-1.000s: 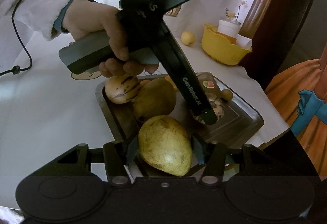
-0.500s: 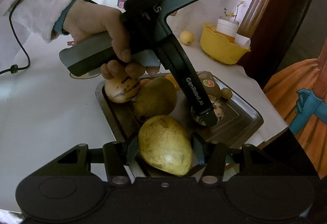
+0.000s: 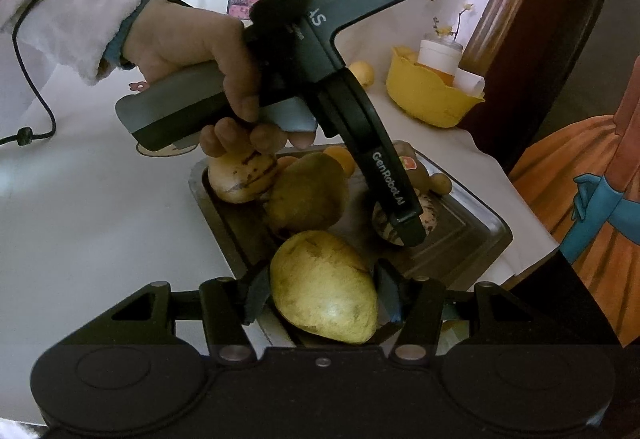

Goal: Organize fruits
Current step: 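Carry the striped melon and pear to the metal tray and lower them, then open both grippers and lift both tools away from the tray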

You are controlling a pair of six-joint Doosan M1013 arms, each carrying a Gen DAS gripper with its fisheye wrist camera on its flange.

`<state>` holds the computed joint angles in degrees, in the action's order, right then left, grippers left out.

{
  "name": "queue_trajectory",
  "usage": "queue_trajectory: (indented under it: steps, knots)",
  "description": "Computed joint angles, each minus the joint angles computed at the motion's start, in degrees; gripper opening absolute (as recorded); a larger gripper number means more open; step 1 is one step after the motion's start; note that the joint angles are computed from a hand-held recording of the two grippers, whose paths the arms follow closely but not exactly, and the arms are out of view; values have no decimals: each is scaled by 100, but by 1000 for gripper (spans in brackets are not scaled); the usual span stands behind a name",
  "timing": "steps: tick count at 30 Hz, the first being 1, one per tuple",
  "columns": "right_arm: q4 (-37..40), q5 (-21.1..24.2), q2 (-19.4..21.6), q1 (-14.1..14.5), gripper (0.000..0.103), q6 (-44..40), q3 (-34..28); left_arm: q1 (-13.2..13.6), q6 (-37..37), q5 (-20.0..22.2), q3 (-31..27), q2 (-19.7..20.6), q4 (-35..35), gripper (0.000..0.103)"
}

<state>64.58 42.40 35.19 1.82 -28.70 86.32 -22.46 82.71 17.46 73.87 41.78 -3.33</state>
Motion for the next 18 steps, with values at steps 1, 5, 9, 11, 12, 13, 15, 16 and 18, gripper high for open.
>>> queue_trajectory:
  steps: [1, 5, 9, 11, 12, 13, 15, 16, 18]
  knots:
    - [18, 2, 2, -2, 58, 12, 2, -2, -32, -2, 8, -5, 30, 54]
    - [142, -13, 14, -10, 59, 60, 12, -16, -247, -24, 52, -39, 222, 54]
    - [286, -45, 14, -11, 59, 123, 49, -23, -402, -103, 125, -93, 355, 54]
    - [342, -59, 8, -11, 59, 151, 70, -27, -471, -127, 149, -117, 413, 54]
    - [363, -69, 3, -10, 59, 156, 81, -30, -497, -134, 160, -129, 435, 54]
    - [388, -91, -9, -7, 59, 145, 105, -34, -527, -148, 173, -142, 467, 54]
    - [434, -114, -25, -8, 60, 128, 141, -44, -618, -174, 201, -166, 544, 54]
    - [455, -116, -30, -11, 60, 136, 152, -47, -666, -193, 222, -183, 575, 55]
    - [521, -145, -42, -17, 60, 169, 183, -53, -808, -242, 273, -223, 682, 56]
